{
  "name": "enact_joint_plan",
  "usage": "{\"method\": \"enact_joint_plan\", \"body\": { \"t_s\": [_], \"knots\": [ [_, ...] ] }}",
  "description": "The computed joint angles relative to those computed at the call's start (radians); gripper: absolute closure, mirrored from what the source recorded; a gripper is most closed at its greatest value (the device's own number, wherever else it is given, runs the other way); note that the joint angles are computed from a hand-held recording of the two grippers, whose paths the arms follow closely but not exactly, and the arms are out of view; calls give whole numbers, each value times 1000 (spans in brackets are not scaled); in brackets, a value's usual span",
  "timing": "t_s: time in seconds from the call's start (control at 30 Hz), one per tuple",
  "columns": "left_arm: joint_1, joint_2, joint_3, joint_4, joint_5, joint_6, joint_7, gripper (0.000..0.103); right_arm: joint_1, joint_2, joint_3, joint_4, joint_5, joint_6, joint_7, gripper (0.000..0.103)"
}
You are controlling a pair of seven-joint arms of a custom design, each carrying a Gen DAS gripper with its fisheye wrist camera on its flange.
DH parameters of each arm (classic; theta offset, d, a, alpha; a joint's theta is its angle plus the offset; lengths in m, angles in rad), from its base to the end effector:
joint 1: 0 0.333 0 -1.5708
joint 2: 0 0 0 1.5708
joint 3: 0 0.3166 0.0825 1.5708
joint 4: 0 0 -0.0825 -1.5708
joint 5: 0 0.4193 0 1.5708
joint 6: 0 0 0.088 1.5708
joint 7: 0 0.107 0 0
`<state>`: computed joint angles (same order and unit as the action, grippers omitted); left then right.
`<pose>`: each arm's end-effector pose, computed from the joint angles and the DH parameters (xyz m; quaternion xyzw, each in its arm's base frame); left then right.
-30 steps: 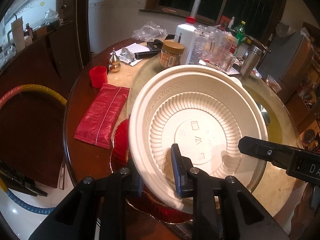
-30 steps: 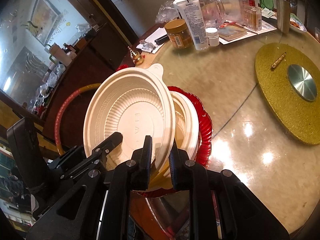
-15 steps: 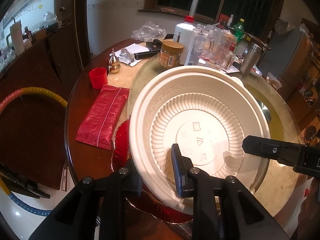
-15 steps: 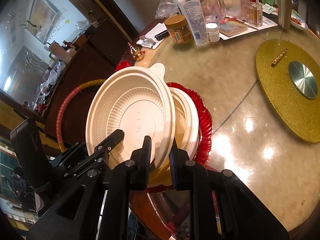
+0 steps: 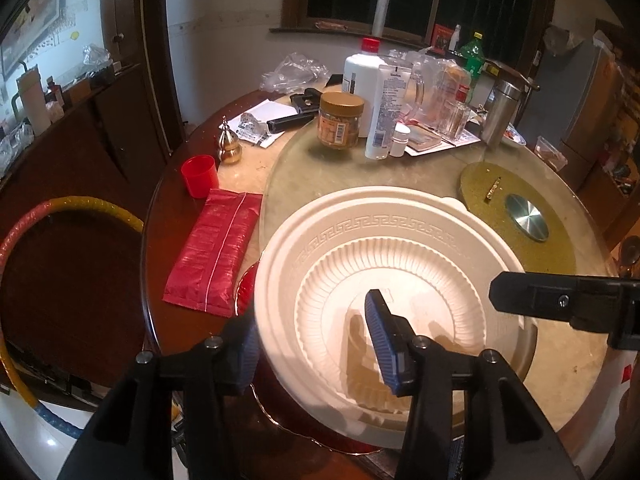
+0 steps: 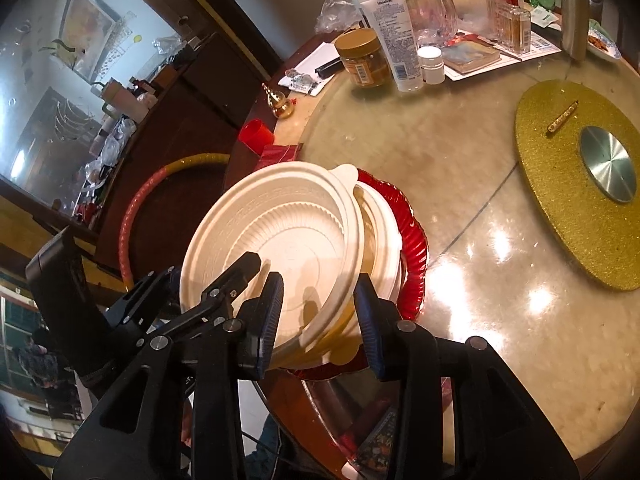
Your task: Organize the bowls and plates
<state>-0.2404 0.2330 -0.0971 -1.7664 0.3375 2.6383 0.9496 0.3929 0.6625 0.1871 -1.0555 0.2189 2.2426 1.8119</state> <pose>0.6621 -0.2356 0.4889 -0.6841 0.6499 -0.2627 0.2016 0.7059 0.4077 0.5106 -0.7314 0.6115 0.0438 0.2987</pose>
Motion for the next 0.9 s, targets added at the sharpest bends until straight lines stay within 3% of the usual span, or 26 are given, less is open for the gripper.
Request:
{"method": "enact_joint_plan", "body": {
  "t_s": [0.2, 0.27, 0.33, 0.53, 0.7, 0.9],
  "knots": [
    [-10, -6, 10, -9, 42, 3, -34, 51, -5, -12, 2, -21, 6, 13, -2, 66],
    [-20, -11, 17, -12, 86, 2, -65, 39, -5, -16, 4, -27, 7, 18, -6, 66],
    [-30, -14, 25, -13, 142, -1, -102, 36, -4, -26, 2, -43, 5, 34, -6, 50],
    [-33, -22, 22, -12, 228, -17, -155, 31, -9, -58, 4, -90, 2, 71, -13, 48],
    [-31, -47, 21, -43, 293, -19, -223, 26, -21, -110, 13, -175, 15, 139, -36, 48],
    [-15, -91, 3, -100, 366, -20, -318, 23, -17, -191, 11, -307, -6, 237, -72, 38]
  ]
}}
